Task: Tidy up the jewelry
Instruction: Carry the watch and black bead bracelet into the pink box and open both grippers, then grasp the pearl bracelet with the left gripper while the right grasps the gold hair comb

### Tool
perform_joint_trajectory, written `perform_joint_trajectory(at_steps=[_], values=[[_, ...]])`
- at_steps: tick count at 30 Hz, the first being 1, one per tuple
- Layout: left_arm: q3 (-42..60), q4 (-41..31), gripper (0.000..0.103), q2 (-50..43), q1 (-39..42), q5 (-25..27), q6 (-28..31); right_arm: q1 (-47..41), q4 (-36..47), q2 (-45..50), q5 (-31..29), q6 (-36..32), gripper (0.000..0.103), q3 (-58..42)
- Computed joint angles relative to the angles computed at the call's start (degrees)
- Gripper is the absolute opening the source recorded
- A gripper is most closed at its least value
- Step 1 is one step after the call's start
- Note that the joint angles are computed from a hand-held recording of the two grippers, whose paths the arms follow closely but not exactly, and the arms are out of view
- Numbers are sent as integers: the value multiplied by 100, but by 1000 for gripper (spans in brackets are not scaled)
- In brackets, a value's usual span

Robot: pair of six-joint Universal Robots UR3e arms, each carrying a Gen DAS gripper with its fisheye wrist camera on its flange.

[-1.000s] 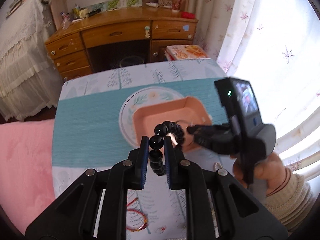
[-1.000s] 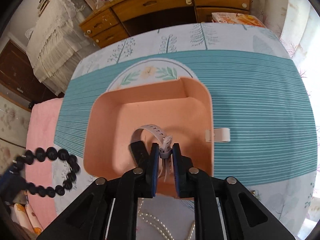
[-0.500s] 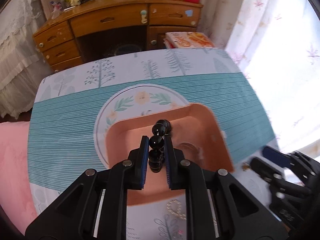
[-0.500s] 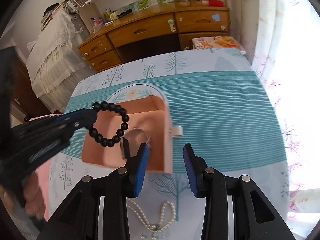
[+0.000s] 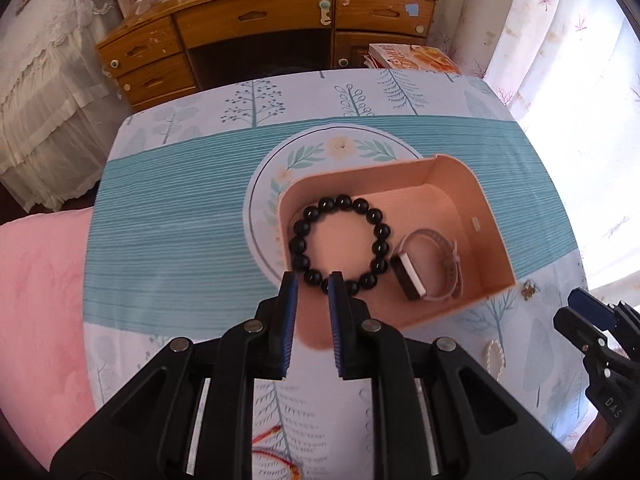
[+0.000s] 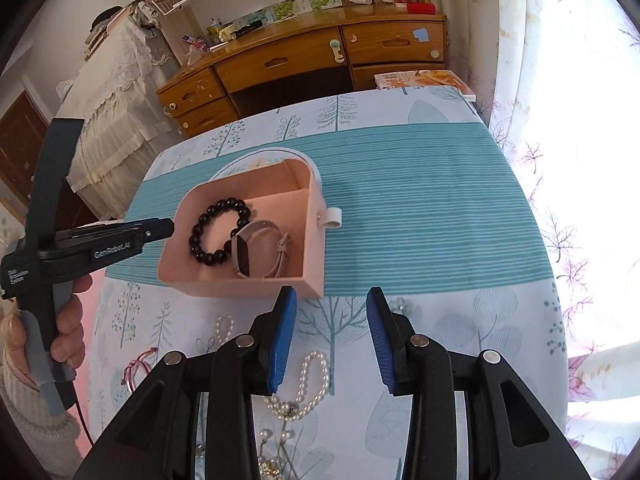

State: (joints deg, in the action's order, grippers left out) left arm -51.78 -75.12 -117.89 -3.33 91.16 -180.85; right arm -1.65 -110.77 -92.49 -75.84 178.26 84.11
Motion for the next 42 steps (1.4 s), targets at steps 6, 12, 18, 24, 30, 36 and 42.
perform_joint_trajectory(at_steps=[6, 12, 18, 24, 30, 36, 42], values=[[-1780, 499, 13, 1487, 11, -112, -3, 27, 96, -593, 99, -23, 37, 464], [-3264, 576, 13, 3130, 241, -489, -14, -85, 520, -1457, 309, -180, 37, 891], [-4119, 375, 19, 4521, 333, -328, -165, -110, 867, -2186, 473, -291, 50, 1116], [-4901, 14, 52, 5942, 632, -516, -55, -42, 1367, -2800, 583, -560, 50, 1190], [-5376, -629, 52, 6933, 791, -478, 81, 473, 1505, -3261, 63, -572, 51, 1569], [-5916, -1174, 52, 7553, 916, -503, 162, 359, 1851, -3806, -86, -734, 51, 2081], [-6541, -1378, 52, 7823, 1153, -694, 300, -298, 2344, -4183, 73, -1152, 51, 2371]])
